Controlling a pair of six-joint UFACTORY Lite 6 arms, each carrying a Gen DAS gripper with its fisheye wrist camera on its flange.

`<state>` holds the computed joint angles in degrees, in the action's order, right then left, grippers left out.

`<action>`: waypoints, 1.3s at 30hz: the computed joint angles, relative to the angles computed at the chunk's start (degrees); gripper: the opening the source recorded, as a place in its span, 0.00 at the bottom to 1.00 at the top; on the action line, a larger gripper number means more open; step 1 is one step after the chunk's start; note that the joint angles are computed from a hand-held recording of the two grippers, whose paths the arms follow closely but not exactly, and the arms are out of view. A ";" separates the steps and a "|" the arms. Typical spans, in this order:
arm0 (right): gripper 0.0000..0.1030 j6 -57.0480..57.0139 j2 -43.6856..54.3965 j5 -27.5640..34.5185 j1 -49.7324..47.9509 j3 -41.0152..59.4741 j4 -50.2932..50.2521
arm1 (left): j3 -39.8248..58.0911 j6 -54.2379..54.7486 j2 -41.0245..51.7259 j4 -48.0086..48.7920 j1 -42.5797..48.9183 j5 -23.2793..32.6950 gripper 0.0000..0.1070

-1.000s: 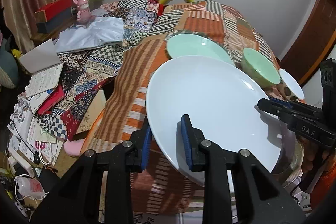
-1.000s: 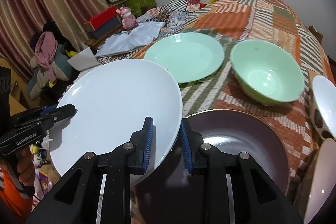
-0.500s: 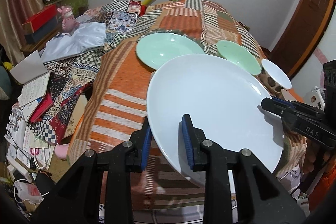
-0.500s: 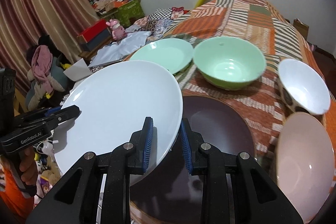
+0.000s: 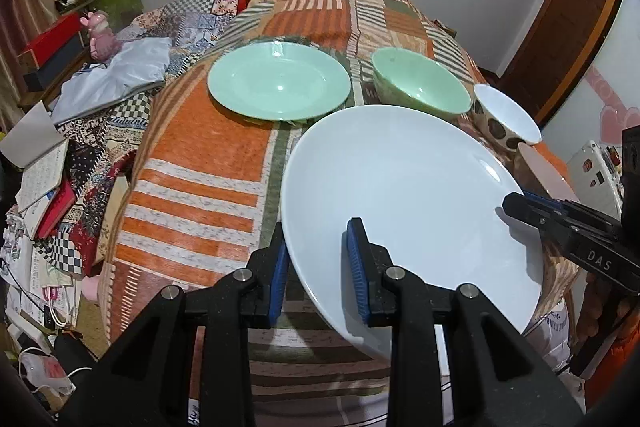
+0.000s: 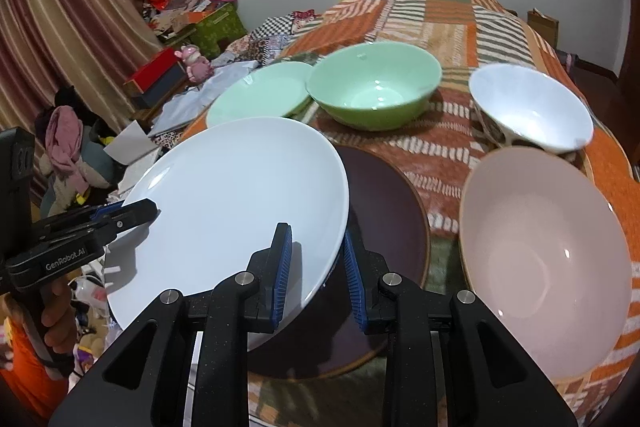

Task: Organize plates and bowls

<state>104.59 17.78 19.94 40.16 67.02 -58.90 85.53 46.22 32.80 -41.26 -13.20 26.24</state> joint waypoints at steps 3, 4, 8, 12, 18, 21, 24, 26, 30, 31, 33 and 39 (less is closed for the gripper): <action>0.24 3.43 -0.28 -0.40 0.43 -1.53 -1.84 | -0.13 0.34 0.69 -0.15 -0.16 -0.10 0.27; 0.24 4.50 -0.21 -0.45 0.63 -1.76 -2.41 | 0.04 0.30 1.08 -0.10 -0.16 0.00 0.27; 0.24 7.50 0.28 -0.52 1.13 -2.54 -3.54 | 1.18 -0.45 3.11 0.62 -0.14 0.64 0.27; 0.24 10.12 0.29 0.20 1.57 -3.33 -4.69 | 1.90 -0.19 4.65 0.37 -0.57 0.60 0.27; 0.24 10.99 -0.05 2.24 2.00 -4.15 -4.16 | 4.00 -0.67 6.93 0.52 -1.62 0.48 0.27; 0.24 11.55 -0.24 2.89 2.13 -4.68 -4.00 | 5.00 -1.15 7.83 0.92 -2.24 0.46 0.26; 0.24 14.54 -1.21 3.32 2.36 -6.01 -6.02 | 5.42 -1.76 8.39 1.46 -3.04 -0.02 0.27; 0.24 15.71 -1.76 3.85 2.50 -6.48 -6.69 | 5.96 -2.22 8.81 1.76 -3.43 0.02 0.27; 0.24 20.22 -3.06 3.85 2.58 -8.14 -9.69 | 7.78 -4.07 10.25 3.19 -4.35 -0.02 0.28; 0.25 20.87 -3.08 4.00 2.80 -8.23 -10.12 | 7.80 -4.49 10.29 3.67 -4.65 -0.46 0.28; 0.25 21.77 -3.37 4.15 2.93 -8.59 -10.74 | 8.00 -5.59 10.53 4.89 -5.29 -1.45 0.28; 0.25 24.00 -4.79 3.59 2.97 -9.84 -12.32 | 10.17 -6.42 12.41 5.42 -5.59 -1.16 0.28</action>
<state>128.58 12.99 23.53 43.13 57.18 -71.22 95.71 39.81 45.21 -35.85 -18.79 25.08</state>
